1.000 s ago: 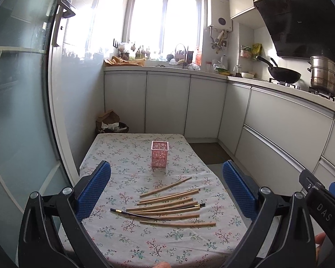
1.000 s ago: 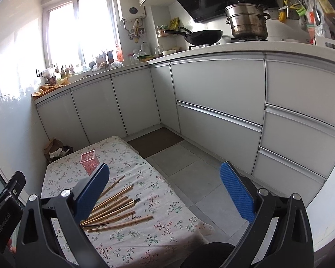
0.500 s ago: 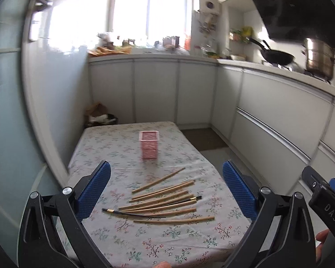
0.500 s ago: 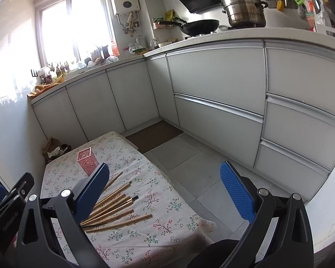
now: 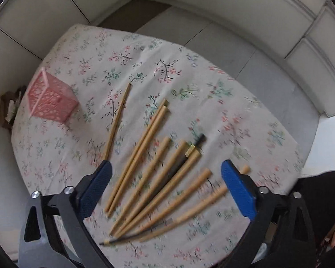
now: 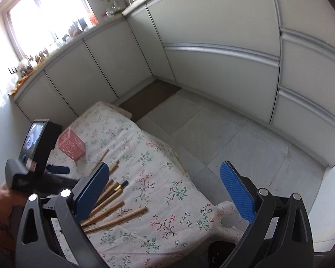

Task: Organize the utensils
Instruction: 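Lower the left tool onto the pile and grasp one wooden chopstick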

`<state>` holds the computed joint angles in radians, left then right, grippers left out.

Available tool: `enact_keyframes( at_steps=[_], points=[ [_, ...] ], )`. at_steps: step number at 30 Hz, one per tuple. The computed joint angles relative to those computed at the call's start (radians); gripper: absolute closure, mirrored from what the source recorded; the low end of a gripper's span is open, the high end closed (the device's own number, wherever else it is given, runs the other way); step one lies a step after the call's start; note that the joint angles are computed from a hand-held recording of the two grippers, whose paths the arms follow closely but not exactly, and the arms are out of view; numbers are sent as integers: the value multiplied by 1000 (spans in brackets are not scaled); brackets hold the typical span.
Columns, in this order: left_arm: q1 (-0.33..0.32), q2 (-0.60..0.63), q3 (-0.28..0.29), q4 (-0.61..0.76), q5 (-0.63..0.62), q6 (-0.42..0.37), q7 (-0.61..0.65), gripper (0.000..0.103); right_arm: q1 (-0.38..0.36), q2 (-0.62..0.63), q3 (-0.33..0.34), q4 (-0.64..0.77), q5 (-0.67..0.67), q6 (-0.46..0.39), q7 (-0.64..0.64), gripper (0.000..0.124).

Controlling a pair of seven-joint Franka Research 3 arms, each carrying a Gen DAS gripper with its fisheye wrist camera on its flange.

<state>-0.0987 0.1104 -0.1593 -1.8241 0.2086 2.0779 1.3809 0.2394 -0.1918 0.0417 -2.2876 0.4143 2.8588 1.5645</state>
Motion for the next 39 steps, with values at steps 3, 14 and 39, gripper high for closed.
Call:
enact_keyframes(
  at_steps=[3, 14, 39],
  points=[
    [5, 97, 11, 81, 48, 5, 9, 13, 9, 75, -4, 37, 19, 6, -24, 27],
    [30, 246, 52, 213, 200, 89, 34, 24, -2, 206, 7, 138, 42, -73, -42, 27],
    [139, 31, 68, -215, -5, 544, 55, 96, 25, 245, 20, 226, -140, -381, 173, 27]
  ],
)
